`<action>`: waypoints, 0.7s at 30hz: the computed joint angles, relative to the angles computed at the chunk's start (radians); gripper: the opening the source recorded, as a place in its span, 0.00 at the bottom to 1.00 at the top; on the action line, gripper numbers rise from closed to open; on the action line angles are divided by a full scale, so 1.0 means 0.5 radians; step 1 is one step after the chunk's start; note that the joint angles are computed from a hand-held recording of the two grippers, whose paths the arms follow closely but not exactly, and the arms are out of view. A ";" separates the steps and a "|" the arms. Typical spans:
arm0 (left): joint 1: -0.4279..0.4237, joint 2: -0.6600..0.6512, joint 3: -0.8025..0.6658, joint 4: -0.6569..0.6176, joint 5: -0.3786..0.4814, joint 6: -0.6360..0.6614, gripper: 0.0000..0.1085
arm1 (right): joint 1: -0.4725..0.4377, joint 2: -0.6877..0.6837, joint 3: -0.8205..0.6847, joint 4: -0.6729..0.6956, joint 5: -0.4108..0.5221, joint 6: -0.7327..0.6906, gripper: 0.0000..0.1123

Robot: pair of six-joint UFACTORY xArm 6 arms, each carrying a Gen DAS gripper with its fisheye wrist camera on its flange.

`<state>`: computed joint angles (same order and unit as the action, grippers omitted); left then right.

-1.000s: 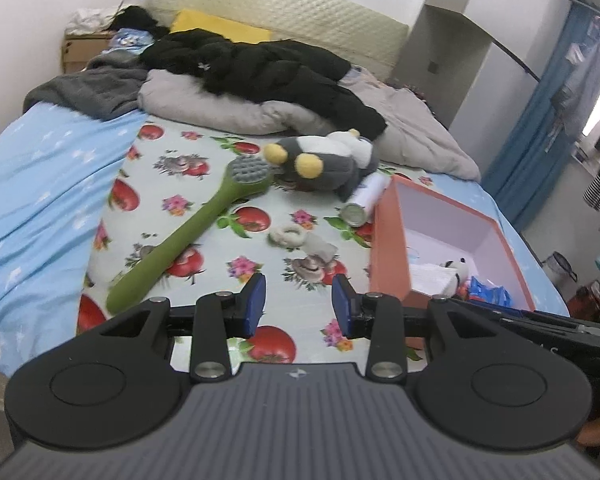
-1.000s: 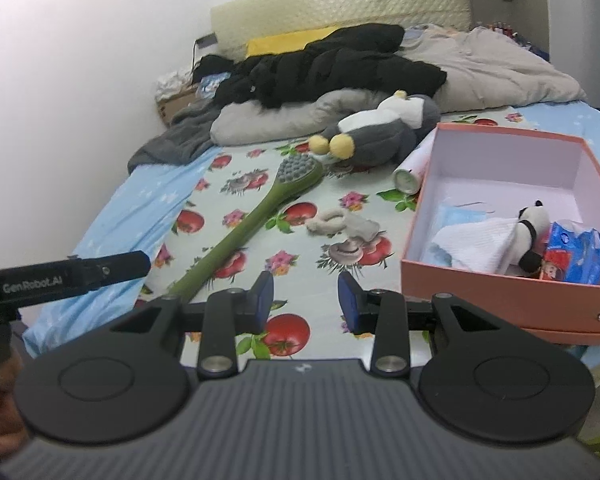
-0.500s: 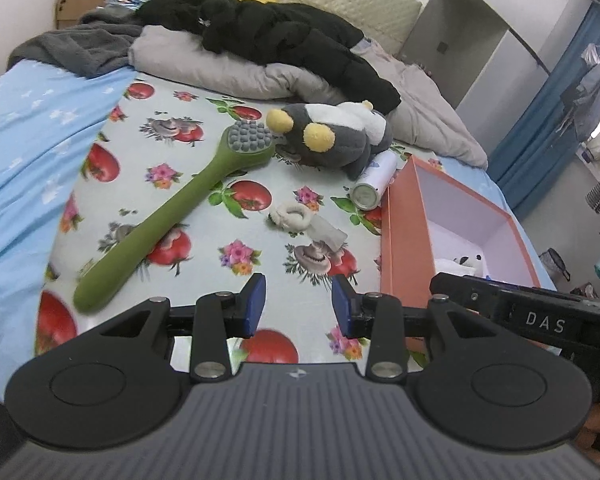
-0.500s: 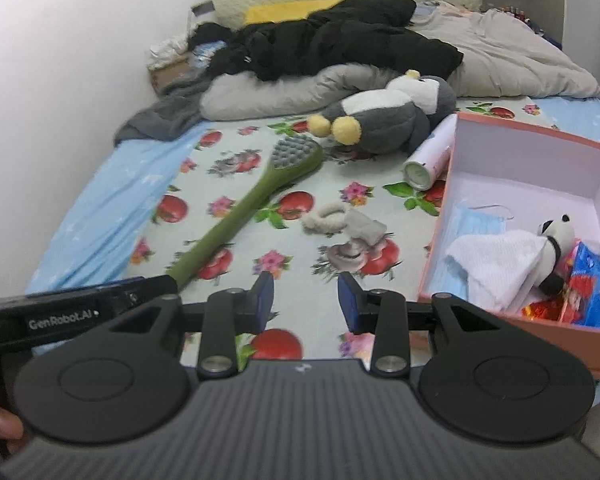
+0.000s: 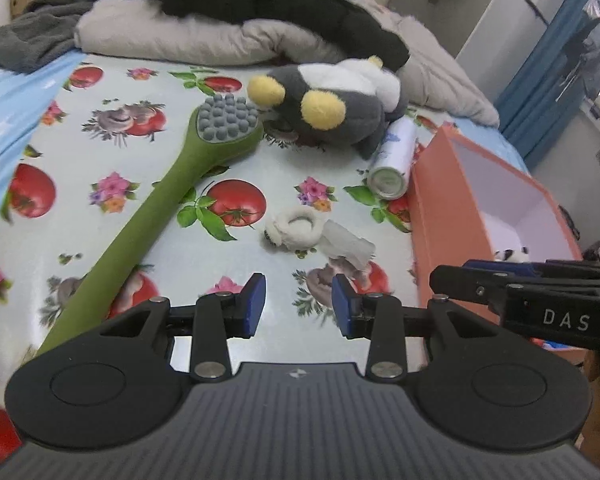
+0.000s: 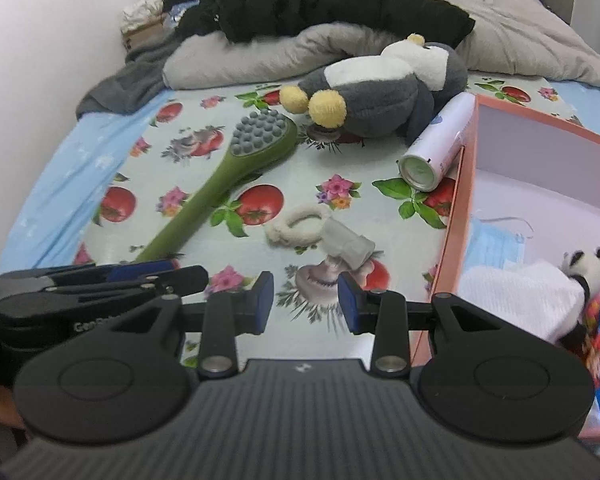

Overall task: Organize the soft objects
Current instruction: 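Move both tools back from the box toward the white rope toy, then grasp the white rope toy with the left tool while the right tool closes on the clear plastic item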

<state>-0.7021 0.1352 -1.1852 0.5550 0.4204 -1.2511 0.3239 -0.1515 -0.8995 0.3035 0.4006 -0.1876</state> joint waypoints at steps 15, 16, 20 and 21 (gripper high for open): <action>0.256 0.630 -0.478 -0.850 -0.221 0.649 0.39 | -0.028 0.777 -0.624 -0.321 0.047 0.327 0.34; 0.258 0.670 -0.529 -0.895 -0.199 0.683 0.39 | -0.034 0.814 -0.659 -0.363 0.056 0.372 0.34; 0.261 0.799 -0.689 -1.011 -0.108 0.735 0.39 | -0.048 0.945 -0.769 -0.484 0.076 0.504 0.34; 0.260 0.822 -0.718 -1.036 -0.087 0.743 0.39 | -0.053 0.980 -0.808 -0.472 0.107 0.517 0.34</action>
<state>-0.5719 0.5461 -1.5440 0.0368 0.3768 -0.8793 0.2973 0.3383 -1.3034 0.0674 0.4539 0.0708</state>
